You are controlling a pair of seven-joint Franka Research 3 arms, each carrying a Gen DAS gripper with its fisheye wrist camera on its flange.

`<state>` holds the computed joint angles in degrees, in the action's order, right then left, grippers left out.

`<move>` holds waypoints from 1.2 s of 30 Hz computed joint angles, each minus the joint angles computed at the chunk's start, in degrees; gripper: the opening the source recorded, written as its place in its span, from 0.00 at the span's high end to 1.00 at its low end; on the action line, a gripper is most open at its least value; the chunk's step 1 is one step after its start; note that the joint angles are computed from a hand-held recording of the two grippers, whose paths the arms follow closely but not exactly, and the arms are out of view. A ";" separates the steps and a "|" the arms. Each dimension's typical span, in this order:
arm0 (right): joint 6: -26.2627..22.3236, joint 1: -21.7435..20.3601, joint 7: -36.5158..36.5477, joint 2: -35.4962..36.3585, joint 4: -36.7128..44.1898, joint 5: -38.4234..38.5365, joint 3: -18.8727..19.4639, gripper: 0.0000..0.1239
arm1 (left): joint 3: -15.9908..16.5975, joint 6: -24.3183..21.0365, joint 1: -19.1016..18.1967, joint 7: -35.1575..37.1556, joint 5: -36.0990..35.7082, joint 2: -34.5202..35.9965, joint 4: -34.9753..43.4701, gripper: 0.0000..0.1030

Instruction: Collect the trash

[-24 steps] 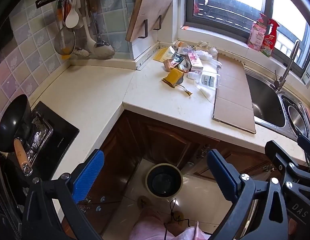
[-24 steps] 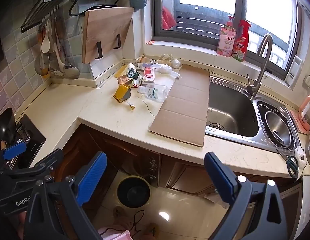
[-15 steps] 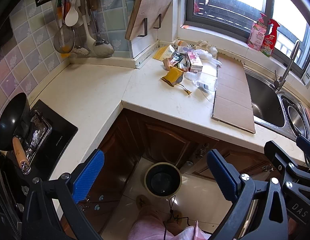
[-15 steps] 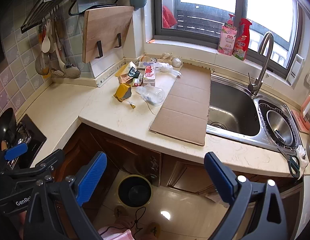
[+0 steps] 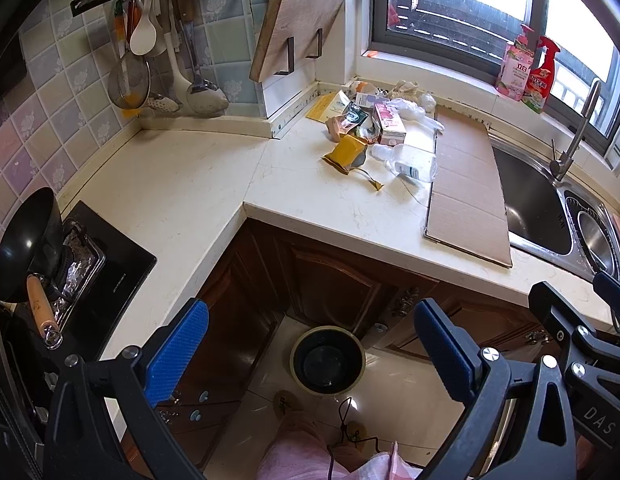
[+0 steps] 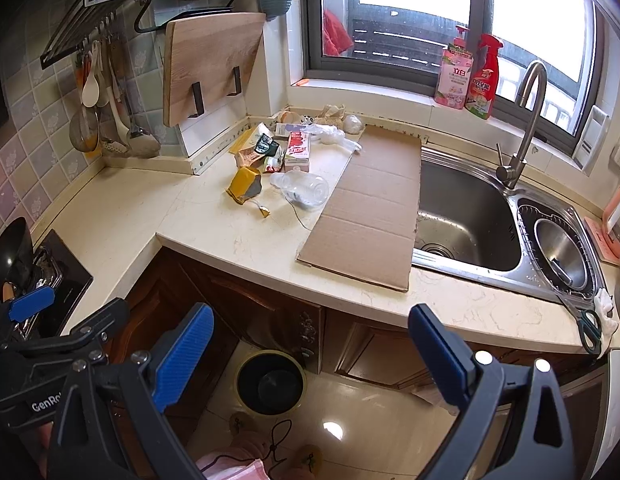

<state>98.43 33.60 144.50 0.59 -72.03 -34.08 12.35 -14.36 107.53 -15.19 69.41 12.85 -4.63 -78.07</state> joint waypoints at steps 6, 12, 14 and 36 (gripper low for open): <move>0.85 -0.46 0.22 -0.54 -1.04 0.12 -0.10 0.20 | -0.56 1.31 -0.26 -0.78 1.61 0.28 -0.11 0.02; 0.86 -0.72 0.11 -0.59 -1.00 0.27 0.05 0.20 | -0.61 1.29 -0.75 -0.97 2.25 1.12 0.75 0.02; 0.94 -0.80 0.03 -0.63 -1.11 0.33 0.03 0.20 | -0.55 0.55 -0.85 -0.85 2.14 1.47 1.36 0.02; 0.50 -0.51 -6.97 8.09 9.63 3.67 -3.83 0.20 | 0.93 -8.61 -0.76 5.89 -4.34 17.13 21.94 0.01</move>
<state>98.93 33.10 137.53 8.68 -62.40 -30.41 8.52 -13.42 98.92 -15.94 75.30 8.51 12.50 -56.14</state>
